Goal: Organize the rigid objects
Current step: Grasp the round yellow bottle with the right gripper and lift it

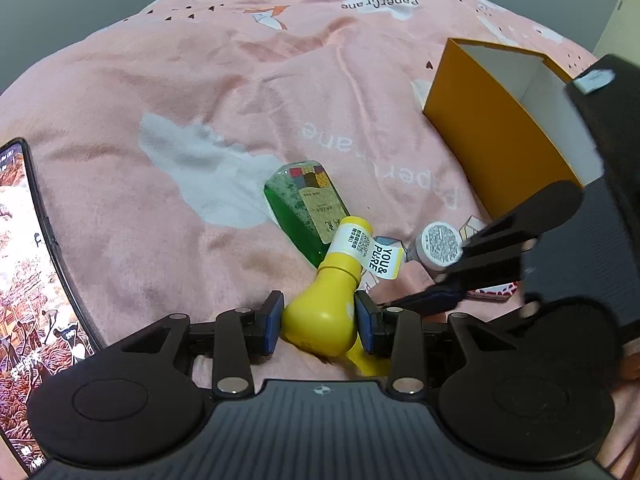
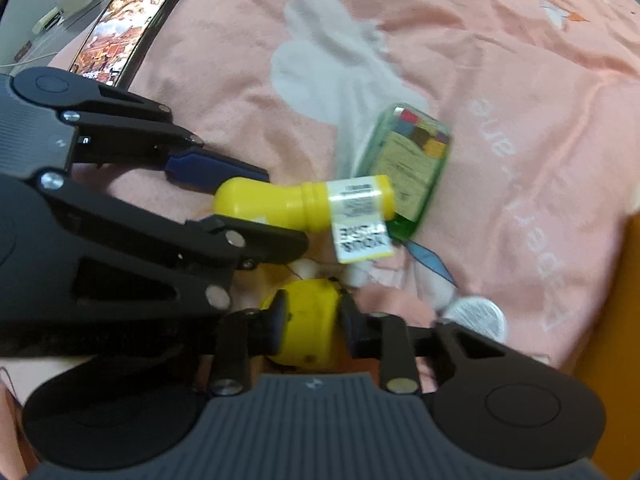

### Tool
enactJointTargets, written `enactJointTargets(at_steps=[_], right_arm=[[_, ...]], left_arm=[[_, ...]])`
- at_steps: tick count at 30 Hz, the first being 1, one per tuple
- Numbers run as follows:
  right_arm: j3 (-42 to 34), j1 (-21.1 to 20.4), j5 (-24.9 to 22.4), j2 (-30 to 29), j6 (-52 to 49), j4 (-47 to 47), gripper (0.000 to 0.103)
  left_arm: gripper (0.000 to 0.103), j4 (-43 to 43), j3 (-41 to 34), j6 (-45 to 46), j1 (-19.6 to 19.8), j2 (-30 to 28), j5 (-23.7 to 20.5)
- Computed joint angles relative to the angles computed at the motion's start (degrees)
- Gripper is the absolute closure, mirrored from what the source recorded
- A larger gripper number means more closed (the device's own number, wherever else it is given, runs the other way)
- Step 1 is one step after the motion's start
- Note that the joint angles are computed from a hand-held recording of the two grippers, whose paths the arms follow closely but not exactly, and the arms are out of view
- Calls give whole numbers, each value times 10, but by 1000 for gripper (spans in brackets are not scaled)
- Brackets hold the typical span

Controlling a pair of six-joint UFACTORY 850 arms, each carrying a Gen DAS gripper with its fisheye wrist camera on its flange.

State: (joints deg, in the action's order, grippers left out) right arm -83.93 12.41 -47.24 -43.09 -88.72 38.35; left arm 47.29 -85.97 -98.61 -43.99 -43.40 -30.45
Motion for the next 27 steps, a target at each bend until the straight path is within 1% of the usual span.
enactJointTargets(at_steps=[2, 6, 7, 10, 12, 13, 14, 15, 16, 17, 18, 22, 25, 27], right_arm=[[-1, -13, -14, 4, 11, -7, 87], [-14, -29, -42, -1, 43, -14, 91], [-15, -34, -48, -1, 50, -14, 95], [-10, -42, -55, -1, 71, -9, 96], [-4, -46, -56, 0, 78, -4, 96], [-4, -47, -57, -1, 79, 0, 95], [-4, -48, -59, -1, 76, 3, 90], [-3, -47, -60, 0, 73, 7, 87], [-2, -47, -61, 1, 66, 7, 81], [3, -43, -56, 5, 54, 5, 71], [9, -41, -48, 10, 35, 4, 69], [43, -27, 5, 45, -122, -13, 61], [44, -20, 14, 51, -210, -44, 60], [38, -16, 10, 47, -242, -62, 58]], left_arm=[[60, -16, -9, 31, -1, -5, -5], [60, -37, -23, 81, -5, -15, -23], [60, -45, -30, 100, -6, -19, -31], [60, -56, -46, 133, -10, -31, -53], [60, -50, -42, 121, -10, -29, -50], [60, -45, -38, 112, -10, -26, -45], [60, -42, -33, 104, -9, -23, -42], [60, -39, -30, 97, -9, -21, -39], [60, -39, -30, 97, -9, -20, -39], [60, -41, -31, 100, -10, -21, -41], [60, -43, -33, 103, -10, -22, -44], [60, -43, -35, 107, -11, -23, -46], [60, -44, -37, 115, -14, -23, -51], [60, -46, -38, 123, -15, -22, -51]])
